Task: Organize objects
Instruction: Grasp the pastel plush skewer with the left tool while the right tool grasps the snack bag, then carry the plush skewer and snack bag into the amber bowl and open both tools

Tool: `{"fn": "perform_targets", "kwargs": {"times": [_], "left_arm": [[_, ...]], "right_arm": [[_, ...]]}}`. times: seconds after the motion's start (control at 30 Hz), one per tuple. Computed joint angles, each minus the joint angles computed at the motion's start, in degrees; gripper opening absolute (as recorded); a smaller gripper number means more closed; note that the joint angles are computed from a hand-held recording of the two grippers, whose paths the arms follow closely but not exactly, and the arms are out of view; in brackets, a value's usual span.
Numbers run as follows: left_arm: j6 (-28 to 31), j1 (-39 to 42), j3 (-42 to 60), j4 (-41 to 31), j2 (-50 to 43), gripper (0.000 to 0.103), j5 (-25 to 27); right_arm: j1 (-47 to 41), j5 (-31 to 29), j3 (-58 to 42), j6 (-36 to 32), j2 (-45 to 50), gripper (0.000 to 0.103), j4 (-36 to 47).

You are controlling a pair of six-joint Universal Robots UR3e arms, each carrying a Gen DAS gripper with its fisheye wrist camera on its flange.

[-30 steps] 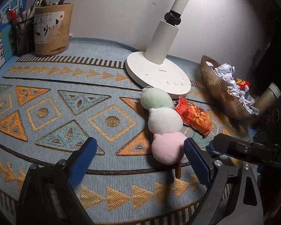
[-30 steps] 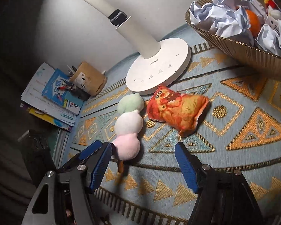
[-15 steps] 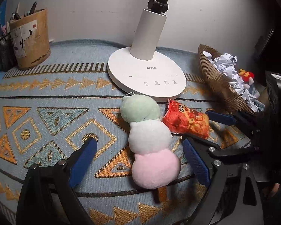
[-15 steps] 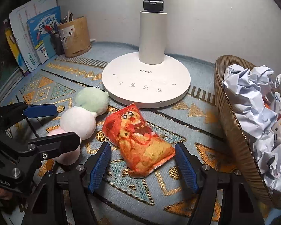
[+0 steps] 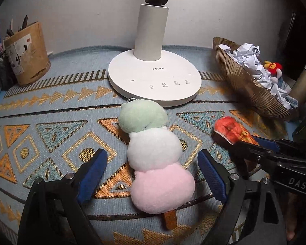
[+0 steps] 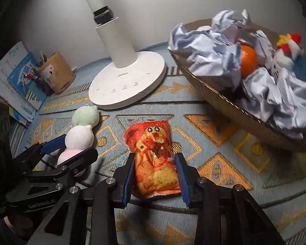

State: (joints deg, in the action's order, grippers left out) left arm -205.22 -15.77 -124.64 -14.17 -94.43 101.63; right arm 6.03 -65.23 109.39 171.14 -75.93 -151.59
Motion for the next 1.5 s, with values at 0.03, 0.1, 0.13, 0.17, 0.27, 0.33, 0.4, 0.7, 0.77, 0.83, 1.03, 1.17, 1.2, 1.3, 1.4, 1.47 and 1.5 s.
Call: {"fn": "perform_targets", "kwargs": {"times": [0.03,0.1,0.13,0.17,0.27,0.33,0.4,0.7,0.77,0.83,1.03,1.17,1.2,1.3,1.4,1.47,1.5], "left_arm": [[-1.1,-1.16,0.97,-0.23,-1.09,0.077,2.46],[-1.46,-1.57,1.76,-1.07,-1.34,0.066,3.96],[-0.81,-1.51,1.57,-0.7,-1.14,0.05,4.06],[0.34,-1.02,1.2,-0.55,-0.65,0.043,3.18],[1.08,0.91,-2.18,0.51,2.73,0.042,1.92],[1.18,3.76,-6.59,2.55,7.0,0.042,0.04],[2.22,7.55,-12.11,6.03,11.9,0.042,-3.96],[1.08,11.05,-16.0,9.8,12.53,0.042,-7.88],[1.46,10.84,-15.72,9.95,12.03,0.042,-7.76],[1.43,10.53,-15.6,10.05,11.77,0.042,-7.51],[1.71,11.23,-15.97,10.06,11.88,0.042,-8.06],[1.75,11.33,-15.88,10.18,11.71,0.042,-8.12],[1.85,11.31,-15.87,10.2,11.7,0.042,-8.11],[2.74,9.42,-15.08,9.9,11.67,0.042,-6.56],[4.01,7.81,-11.43,2.95,14.13,0.042,-9.23],[5.13,7.89,-7.79,-0.7,15.99,0.042,-13.64],[5.7,6.03,-4.64,-1.38,15.12,0.042,-12.37]], "right_arm": [[0.21,-0.91,1.63,0.99,-0.85,0.037,-1.6],[1.11,-2.75,4.04,0.98,-1.8,0.037,-4.81],[1.23,-3.16,4.96,0.39,-2.55,0.038,-5.16],[1.2,-2.93,5.33,-0.1,-3.21,0.041,-4.62],[0.3,-1.07,6.41,-1.95,-4.99,0.046,-2.74],[0.82,-2.27,6.79,-2.99,-4.86,0.047,-3.37],[1.76,-3.57,6.75,-3.03,-4.29,0.047,-4.86],[9.24,-15.26,6.38,-0.38,0.15,0.04,-15.15],[10.27,-16.97,6.63,-0.2,0.29,0.037,-16.24],[10.2,-16.85,7.0,-0.44,0.09,0.037,-16.45],[9.26,-15.55,8.06,-0.46,-0.62,0.037,-17.1],[9.82,-16.13,9.7,-0.61,-1.59,0.036,-18.95],[9.49,-15.44,10.49,-0.83,-2.31,0.036,-19.17],[6.4,-10.32,14.47,-0.55,-6.91,0.035,-17.41],[-3.25,3.26,19.79,-3.09,-16.85,0.035,-7.43],[-9.73,9.91,21.32,-5.87,-23.8,0.035,0.81],[-12.66,12.22,20.85,-6.99,-26.83,0.035,5.46]]}}
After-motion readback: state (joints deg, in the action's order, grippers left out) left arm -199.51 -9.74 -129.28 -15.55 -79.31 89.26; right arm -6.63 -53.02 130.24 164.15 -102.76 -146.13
